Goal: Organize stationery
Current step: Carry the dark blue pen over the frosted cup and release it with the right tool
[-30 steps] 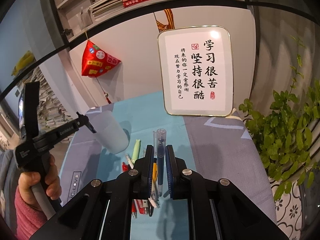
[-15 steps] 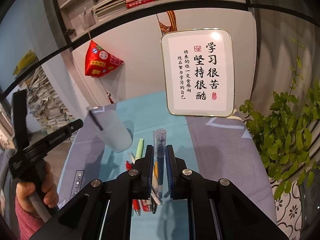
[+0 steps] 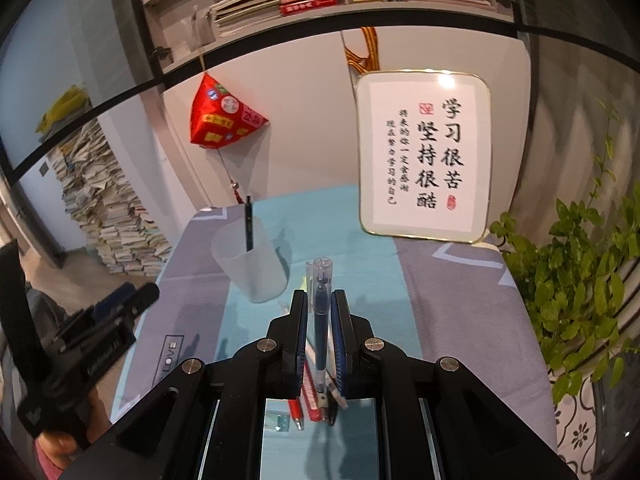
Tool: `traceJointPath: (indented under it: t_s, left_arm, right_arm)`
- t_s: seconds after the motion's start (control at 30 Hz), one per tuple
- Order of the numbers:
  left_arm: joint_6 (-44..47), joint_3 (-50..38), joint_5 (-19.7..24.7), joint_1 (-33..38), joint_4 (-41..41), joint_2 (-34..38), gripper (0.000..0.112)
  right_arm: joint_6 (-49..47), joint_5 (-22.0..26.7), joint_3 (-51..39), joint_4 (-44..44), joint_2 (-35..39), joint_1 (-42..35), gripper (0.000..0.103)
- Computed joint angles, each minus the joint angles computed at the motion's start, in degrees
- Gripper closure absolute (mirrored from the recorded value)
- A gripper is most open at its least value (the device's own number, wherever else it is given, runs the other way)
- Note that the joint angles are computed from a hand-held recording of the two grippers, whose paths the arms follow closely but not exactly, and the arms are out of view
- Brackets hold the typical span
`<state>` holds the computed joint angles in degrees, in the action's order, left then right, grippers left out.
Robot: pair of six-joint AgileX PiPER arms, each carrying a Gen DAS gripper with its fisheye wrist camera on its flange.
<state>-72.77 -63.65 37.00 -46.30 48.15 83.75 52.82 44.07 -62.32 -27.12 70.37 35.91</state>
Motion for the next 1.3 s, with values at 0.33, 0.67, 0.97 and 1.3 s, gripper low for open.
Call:
traceJointPath:
  t_s: [0.33, 0.67, 0.97, 1.3]
  left_arm:
    - [-6.6, 5.2, -0.1, -0.7, 5.8, -3.7, 0.066]
    - [-12.5, 9.1, 1.9, -0.5, 12.3, -4.5, 0.061]
    - [-11.3, 11.0, -0.3, 3.2, 11.2, -4.8, 0.06]
    - [-10.9, 11.7, -1.0, 5.1, 11.2, -4.4, 0.06]
  right_arm:
    - [0.9, 3.8, -9.0, -4.8, 6.0, 5.4, 0.09]
    - [-2.2, 4.3, -20.8, -5.8, 13.6, 6.2, 0.09]
    - [-5.3, 4.0, -32.1, -5.1, 21.7, 5.6, 0.09]
    - [-5.5, 3.8, -39.0, -6.2, 30.3, 3.1, 0.09]
